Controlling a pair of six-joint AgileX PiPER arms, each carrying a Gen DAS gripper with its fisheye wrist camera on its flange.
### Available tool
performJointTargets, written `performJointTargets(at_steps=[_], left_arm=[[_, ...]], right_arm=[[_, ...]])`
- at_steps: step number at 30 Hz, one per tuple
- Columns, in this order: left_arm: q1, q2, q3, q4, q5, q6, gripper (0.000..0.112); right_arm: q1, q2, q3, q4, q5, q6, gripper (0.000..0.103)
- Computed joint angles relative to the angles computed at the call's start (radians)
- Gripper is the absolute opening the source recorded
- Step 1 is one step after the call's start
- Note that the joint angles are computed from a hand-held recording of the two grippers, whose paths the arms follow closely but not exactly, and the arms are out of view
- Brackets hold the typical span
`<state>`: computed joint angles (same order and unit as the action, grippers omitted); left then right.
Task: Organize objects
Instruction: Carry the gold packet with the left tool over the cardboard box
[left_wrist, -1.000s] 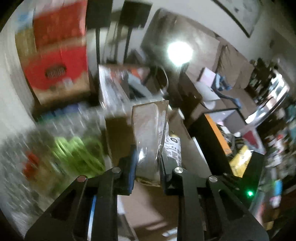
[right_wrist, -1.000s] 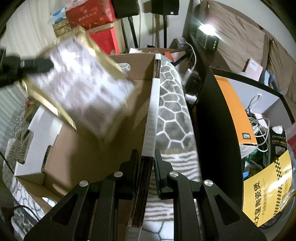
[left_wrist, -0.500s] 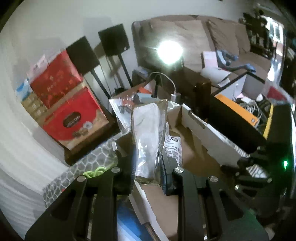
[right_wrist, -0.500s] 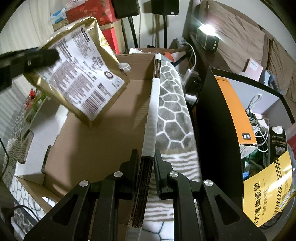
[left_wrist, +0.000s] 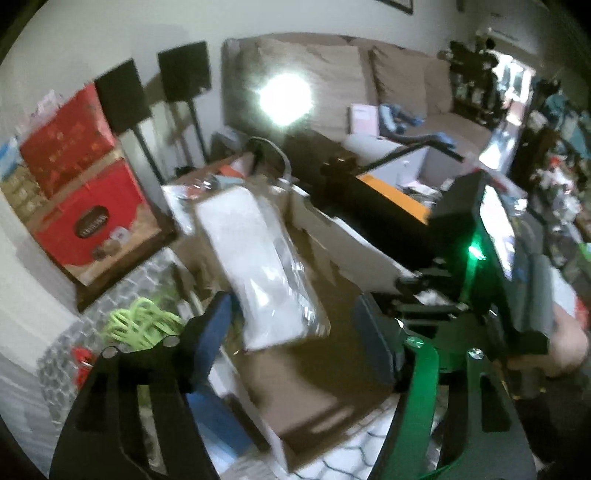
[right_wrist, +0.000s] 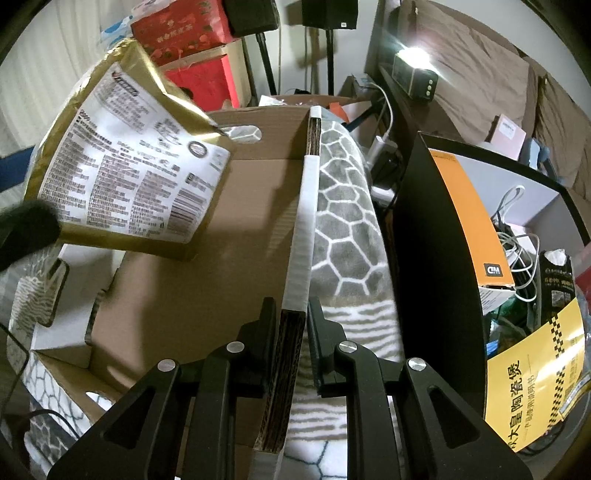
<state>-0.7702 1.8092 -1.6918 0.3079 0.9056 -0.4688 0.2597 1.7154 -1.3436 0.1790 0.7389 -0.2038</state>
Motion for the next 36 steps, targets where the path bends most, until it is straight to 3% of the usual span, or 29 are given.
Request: performJointTargets(at_steps=[8, 14, 23, 26, 31, 36], left_arm=[[0.089, -0.072, 0.132, -0.441, -0.144, 0.34, 0.066], [0.153, -0.092, 0.136, -0.528, -0.184, 0.371, 0.066], [0.401, -0.086, 0.15, -0.791, -0.182, 0.423, 0.065], [0.449, -0.05, 0.12, -0.835, -0.163, 0.417, 0.064], [0.467, 0.055, -0.032, -0.86, -0.078, 0.404, 0.033], [0.395, 0.204, -0.302, -0.742, 0.051, 0.295, 0.03]], right_arm=[[0.001, -0.004, 0.008, 0.0, -0.003, -0.001, 0.015], [0.0, -0.006, 0.013, -0.005, -0.001, 0.0, 0.015], [-0.001, -0.011, 0.025, -0.002, -0.008, -0.006, 0.016], [0.001, -0.01, 0.023, -0.006, -0.007, -0.004, 0.016], [0.004, -0.01, 0.025, -0.014, -0.008, 0.0, 0.016], [0.008, -0.004, 0.015, -0.025, -0.003, 0.008, 0.016]])
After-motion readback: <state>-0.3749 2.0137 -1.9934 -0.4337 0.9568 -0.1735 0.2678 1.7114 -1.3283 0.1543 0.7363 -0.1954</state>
